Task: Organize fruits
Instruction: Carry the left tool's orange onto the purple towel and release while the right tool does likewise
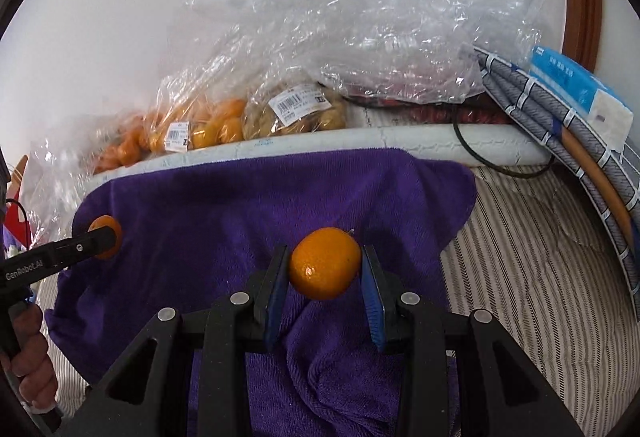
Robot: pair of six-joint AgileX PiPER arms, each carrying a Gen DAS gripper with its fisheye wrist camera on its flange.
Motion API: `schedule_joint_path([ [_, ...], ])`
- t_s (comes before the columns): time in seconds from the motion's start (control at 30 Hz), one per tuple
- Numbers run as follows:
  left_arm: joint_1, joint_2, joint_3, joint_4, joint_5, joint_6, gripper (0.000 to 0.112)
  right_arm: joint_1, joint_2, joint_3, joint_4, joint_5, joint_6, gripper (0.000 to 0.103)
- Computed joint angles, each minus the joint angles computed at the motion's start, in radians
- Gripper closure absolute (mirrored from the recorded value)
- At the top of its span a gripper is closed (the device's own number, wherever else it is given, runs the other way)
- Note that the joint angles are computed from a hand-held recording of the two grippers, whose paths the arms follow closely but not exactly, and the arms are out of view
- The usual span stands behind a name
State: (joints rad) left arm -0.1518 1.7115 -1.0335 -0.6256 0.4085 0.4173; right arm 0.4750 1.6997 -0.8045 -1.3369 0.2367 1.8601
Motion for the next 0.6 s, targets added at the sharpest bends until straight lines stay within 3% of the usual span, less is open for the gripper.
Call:
schedule_joint_path([
  [0.23,-0.023,0.022,-0.008,0.085,-0.012,-0.07,0.074,-0.01,0.024,-0.009,0.093,-0.016,-0.091,0.068],
  [0.4,-0.031,0.035,-0.029,0.158,-0.006,-0.144,0.074,0.015,0.047,-0.028,0.111,0.018,-0.118,0.068],
  [0.47,-0.028,0.04,-0.036,0.162,0.005,-0.151,0.074,0.028,0.036,-0.018,0.044,0.029,-0.05,0.061],
  [0.53,-0.031,0.041,-0.041,0.18,0.012,-0.172,0.074,0.043,0.015,0.0,-0.035,0.042,0.04,0.045],
  [0.6,-0.033,0.035,-0.042,0.198,0.015,-0.184,0.073,0.061,-0.016,0.023,-0.132,0.06,0.149,0.041],
])
